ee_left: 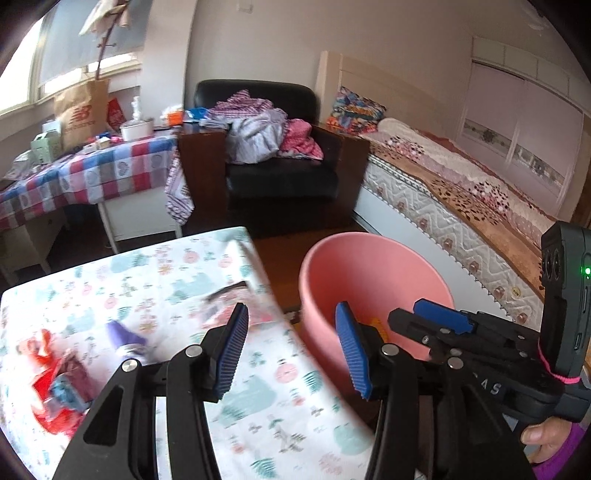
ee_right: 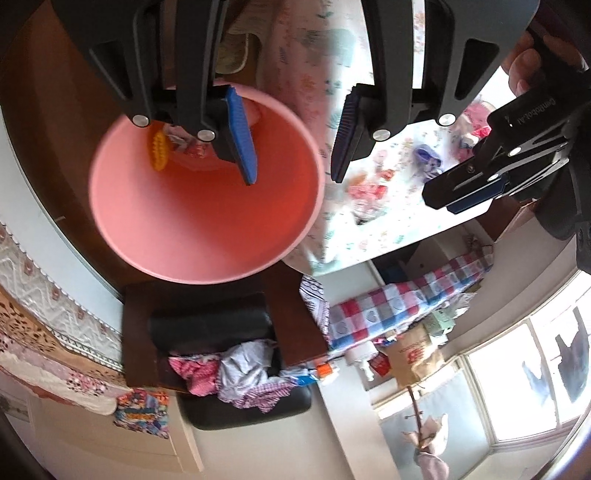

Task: Collect trash
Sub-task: 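Move both open grippers back over the remaining trash on the table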

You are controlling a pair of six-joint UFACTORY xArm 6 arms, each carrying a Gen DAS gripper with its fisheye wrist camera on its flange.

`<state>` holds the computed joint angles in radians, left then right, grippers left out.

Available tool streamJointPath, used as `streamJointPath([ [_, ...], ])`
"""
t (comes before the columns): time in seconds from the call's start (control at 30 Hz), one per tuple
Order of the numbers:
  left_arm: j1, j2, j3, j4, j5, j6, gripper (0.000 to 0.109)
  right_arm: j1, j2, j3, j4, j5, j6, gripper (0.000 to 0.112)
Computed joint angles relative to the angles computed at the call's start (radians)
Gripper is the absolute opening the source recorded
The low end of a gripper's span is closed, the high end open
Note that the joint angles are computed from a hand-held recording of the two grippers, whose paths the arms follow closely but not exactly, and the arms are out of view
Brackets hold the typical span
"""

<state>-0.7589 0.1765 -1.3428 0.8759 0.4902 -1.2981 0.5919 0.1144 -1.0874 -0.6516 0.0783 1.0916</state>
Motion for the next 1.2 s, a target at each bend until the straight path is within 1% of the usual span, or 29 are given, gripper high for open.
streamJointPath([
  [0.07, 0.005, -0.059, 0.062, 0.033, 0.016, -0.039, 0.049, 0.014, 0.014, -0.018, 0.006, -0.004, -0.009, 0.042],
  [0.13, 0.011, -0.112, 0.120, 0.059, 0.032, -0.073, 0.049, 0.031, 0.027, -0.034, 0.039, 0.001, -0.046, 0.042],
  [0.27, 0.032, -0.232, 0.252, 0.087, 0.053, -0.138, 0.049, 0.065, 0.058, -0.074, 0.134, 0.009, -0.144, 0.042],
  [0.4, 0.047, -0.332, 0.359, 0.115, 0.079, -0.200, 0.049, 0.096, 0.085, -0.115, 0.181, 0.036, -0.196, 0.042],
  [0.47, 0.052, -0.388, 0.419, 0.122, 0.103, -0.226, 0.049, 0.108, 0.105, -0.139, 0.232, 0.050, -0.254, 0.042],
  [0.6, 0.074, -0.481, 0.522, 0.109, 0.137, -0.247, 0.049, 0.128, 0.148, -0.199, 0.283, 0.077, -0.312, 0.042],
  [0.8, 0.124, -0.590, 0.630, 0.065, 0.173, -0.263, 0.049, 0.154, 0.245, -0.325, 0.444, 0.138, -0.503, 0.042],
  [0.87, 0.153, -0.628, 0.660, 0.051, 0.182, -0.266, 0.049, 0.158, 0.278, -0.374, 0.474, 0.161, -0.543, 0.042],
  [0.93, 0.181, -0.648, 0.672, 0.039, 0.183, -0.258, 0.049, 0.160, 0.315, -0.429, 0.529, 0.182, -0.604, 0.042],
  [1.07, 0.246, -0.668, 0.695, 0.014, 0.170, -0.237, 0.051, 0.156, 0.376, -0.524, 0.600, 0.212, -0.672, 0.042],
  [1.2, 0.343, -0.643, 0.705, -0.046, 0.091, -0.176, 0.051, 0.149, 0.435, -0.608, 0.637, 0.249, -0.700, 0.042],
])
